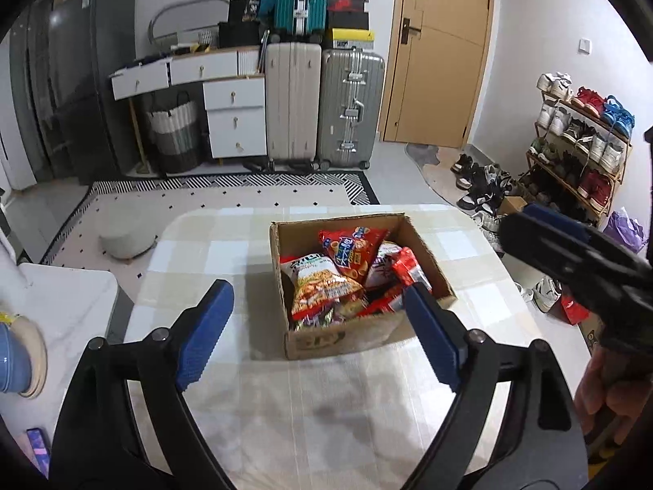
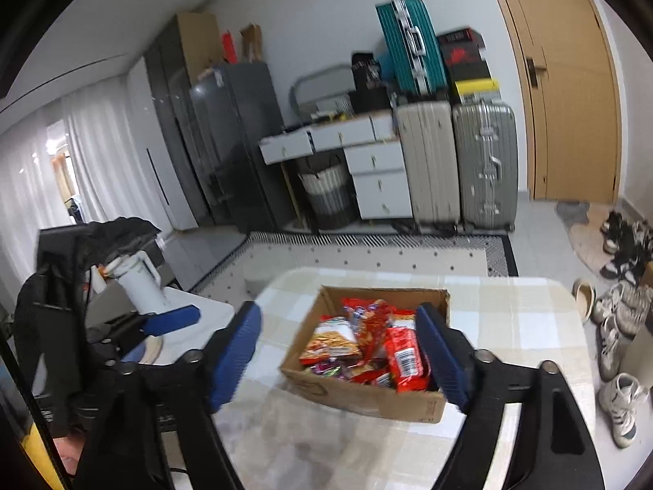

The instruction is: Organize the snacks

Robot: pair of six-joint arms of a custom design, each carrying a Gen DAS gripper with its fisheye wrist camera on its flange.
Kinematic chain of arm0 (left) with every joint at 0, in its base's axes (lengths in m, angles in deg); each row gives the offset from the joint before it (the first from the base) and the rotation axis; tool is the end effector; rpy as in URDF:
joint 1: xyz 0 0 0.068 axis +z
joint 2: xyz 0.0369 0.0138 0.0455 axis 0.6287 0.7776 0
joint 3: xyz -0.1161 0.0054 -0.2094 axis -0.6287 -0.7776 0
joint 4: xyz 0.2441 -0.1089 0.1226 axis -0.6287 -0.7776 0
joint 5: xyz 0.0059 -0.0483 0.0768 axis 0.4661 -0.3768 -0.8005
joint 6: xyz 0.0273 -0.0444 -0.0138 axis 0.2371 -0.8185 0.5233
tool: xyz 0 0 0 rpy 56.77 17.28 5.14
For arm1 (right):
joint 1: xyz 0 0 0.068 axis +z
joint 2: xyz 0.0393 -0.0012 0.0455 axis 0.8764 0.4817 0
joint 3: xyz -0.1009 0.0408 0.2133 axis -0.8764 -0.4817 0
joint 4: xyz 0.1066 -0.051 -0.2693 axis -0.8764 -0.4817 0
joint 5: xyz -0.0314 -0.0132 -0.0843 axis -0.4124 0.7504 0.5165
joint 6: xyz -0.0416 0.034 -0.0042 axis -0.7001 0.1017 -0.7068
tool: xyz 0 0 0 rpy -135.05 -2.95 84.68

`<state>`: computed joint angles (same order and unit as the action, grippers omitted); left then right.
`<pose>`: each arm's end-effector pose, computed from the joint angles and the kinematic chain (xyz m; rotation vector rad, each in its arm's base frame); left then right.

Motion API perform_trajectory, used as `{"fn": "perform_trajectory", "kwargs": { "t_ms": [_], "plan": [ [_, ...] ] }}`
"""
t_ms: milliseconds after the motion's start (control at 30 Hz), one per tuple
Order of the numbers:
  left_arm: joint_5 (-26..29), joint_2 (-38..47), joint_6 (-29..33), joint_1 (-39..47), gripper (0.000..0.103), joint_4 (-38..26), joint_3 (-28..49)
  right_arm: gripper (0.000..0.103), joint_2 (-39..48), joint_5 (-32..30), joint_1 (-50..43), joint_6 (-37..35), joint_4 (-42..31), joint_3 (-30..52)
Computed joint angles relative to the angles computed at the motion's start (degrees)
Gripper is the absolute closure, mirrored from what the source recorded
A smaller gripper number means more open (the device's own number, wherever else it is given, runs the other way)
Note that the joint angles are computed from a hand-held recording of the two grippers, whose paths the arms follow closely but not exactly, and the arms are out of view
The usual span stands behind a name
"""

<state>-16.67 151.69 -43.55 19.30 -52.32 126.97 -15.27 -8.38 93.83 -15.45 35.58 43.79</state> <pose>0.3479 -0.1324 0.2754 0.6185 2.1947 -0.3733 0.2254 0.1258 0.1937 0.1893 1.9802 0.2152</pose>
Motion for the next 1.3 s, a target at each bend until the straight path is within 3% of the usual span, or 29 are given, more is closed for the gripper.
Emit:
{"fn": "perform_trajectory", "kwargs": {
  "t_ms": [100, 200, 300, 367, 533, 633, 800, 933, 1000, 1167, 1233, 1300],
  "plan": [
    [0.2, -8.2, -0.1, 0.7, 0.015, -0.3, -6.1, 0.015, -6.5, 7.8, 7.8, 1.8, -2.8, -2.9],
    [1.8, -16.3, -0.7, 2.2, 0.012, -1.7, -11.6, 0.006, -12.0, 14.6, 15.5, 5.2, -7.0, -5.4],
    [3.4, -25.7, -1.0, 3.8, 0.000, -2.3, -17.8, 0.006, -14.0, 20.1, 22.2, 10.0, -10.0, -7.2],
    [3.9, -31.5, -0.4, 4.8, 0.000, -3.1, -21.4, 0.006, -14.6, 24.6, 27.1, 14.1, -12.1, -8.4],
    [5.5, -45.5, 2.6, 7.7, 0.000, -5.8, -29.9, 0.001, -11.1, 36.2, 37.9, 23.2, -16.3, -8.6],
    [6.9, -51.7, 3.9, 10.4, 0.000, -6.9, -34.6, 0.001, -3.2, 40.8, 42.8, 27.9, -16.6, -7.3],
    [9.5, -56.0, 6.1, 16.4, 0.000, -7.4, -40.2, 0.001, 14.3, 43.3, 45.3, 40.2, -21.4, -1.7],
    [12.6, -57.5, 7.7, 21.6, 0.000, -4.4, -43.8, 0.001, 27.8, 51.5, 49.7, 54.9, -33.6, 6.2],
    [14.7, -56.5, 8.1, 23.5, 0.000, -3.9, -43.9, 0.001, 31.3, 53.3, 50.4, 58.4, -37.8, 9.1],
    [16.4, -55.9, 8.1, 25.0, 0.000, -1.3, -45.4, 0.001, 32.8, 54.8, 50.7, 58.2, -37.0, 10.4],
    [15.7, -54.1, 7.3, 23.8, 0.000, 1.2, -45.6, 0.001, 30.5, 55.0, 50.2, 52.9, -29.9, 7.3],
    [16.7, -53.8, 6.8, 24.0, 0.000, 3.3, -46.9, 0.001, 31.9, 55.4, 49.7, 55.8, -31.1, 7.3]
  ]
}}
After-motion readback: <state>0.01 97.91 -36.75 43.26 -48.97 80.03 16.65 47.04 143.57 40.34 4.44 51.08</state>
